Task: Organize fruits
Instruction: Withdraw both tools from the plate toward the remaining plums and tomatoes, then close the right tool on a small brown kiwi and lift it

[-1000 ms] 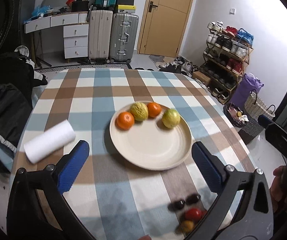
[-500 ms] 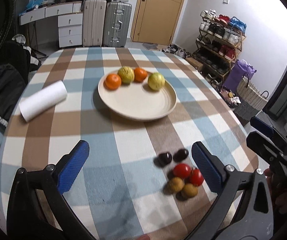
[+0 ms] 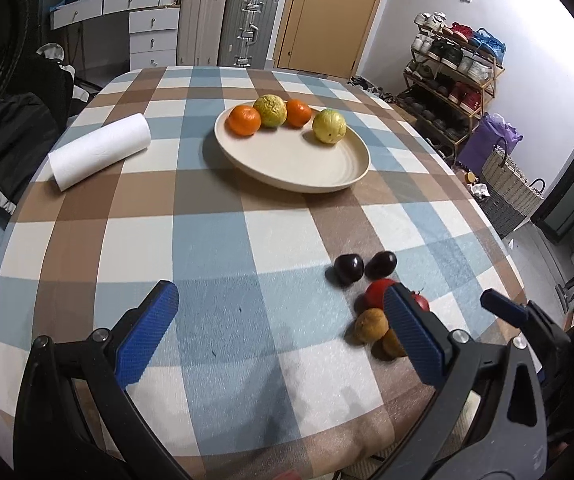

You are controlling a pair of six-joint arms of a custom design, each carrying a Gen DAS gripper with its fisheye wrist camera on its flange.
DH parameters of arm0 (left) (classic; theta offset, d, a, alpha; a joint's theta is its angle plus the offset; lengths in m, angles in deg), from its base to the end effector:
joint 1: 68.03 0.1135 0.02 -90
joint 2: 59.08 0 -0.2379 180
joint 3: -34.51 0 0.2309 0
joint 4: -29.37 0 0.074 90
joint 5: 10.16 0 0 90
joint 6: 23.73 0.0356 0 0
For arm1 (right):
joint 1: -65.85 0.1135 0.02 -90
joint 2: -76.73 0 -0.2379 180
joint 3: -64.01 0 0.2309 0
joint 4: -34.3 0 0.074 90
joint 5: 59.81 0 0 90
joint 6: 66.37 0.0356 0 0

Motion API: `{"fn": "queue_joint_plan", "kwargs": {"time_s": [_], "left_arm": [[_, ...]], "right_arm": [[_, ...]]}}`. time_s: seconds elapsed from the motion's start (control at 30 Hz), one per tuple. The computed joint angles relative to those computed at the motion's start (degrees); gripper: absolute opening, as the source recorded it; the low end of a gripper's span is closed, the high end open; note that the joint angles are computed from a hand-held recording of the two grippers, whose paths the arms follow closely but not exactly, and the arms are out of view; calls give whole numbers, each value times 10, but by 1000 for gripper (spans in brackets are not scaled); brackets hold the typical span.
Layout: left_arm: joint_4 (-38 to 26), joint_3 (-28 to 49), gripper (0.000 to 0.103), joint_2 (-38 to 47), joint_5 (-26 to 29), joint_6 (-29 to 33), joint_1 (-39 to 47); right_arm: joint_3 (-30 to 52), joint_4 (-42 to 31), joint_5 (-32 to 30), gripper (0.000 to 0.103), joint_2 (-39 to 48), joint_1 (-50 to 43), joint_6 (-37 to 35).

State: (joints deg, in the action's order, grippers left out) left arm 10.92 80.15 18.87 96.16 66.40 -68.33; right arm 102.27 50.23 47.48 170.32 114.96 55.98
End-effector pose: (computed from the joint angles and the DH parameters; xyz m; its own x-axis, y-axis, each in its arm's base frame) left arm 0.2339 -0.0112 0.1390 -0.7741 0.0062 -0.6331 0.1845 0.9588 -0.2162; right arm 0.1714 0.1818 0.0925 -0.6568 0.0220 -0.7537 -0.2604 0.9314 0.2541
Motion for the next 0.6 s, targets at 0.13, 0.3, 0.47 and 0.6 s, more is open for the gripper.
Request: {"fn": "queue_joint_plan", "kwargs": {"time_s": [0.13,0.3,0.47,0.6], "left_arm": [[2,-9,102,0,-2,1,-1],[1,-17,102,-7,-7,3,0],[2,-17,102,-3,-8,3,12],[-2,-6,102,17,0,5,26]], "right_arm": [[-5,37,-5,102,36,10,19],[-10,102,-66,98,88,-10,58],[7,120,-93,83,126,-13,70],[24,102,-73,77,137,-1,91]]}}
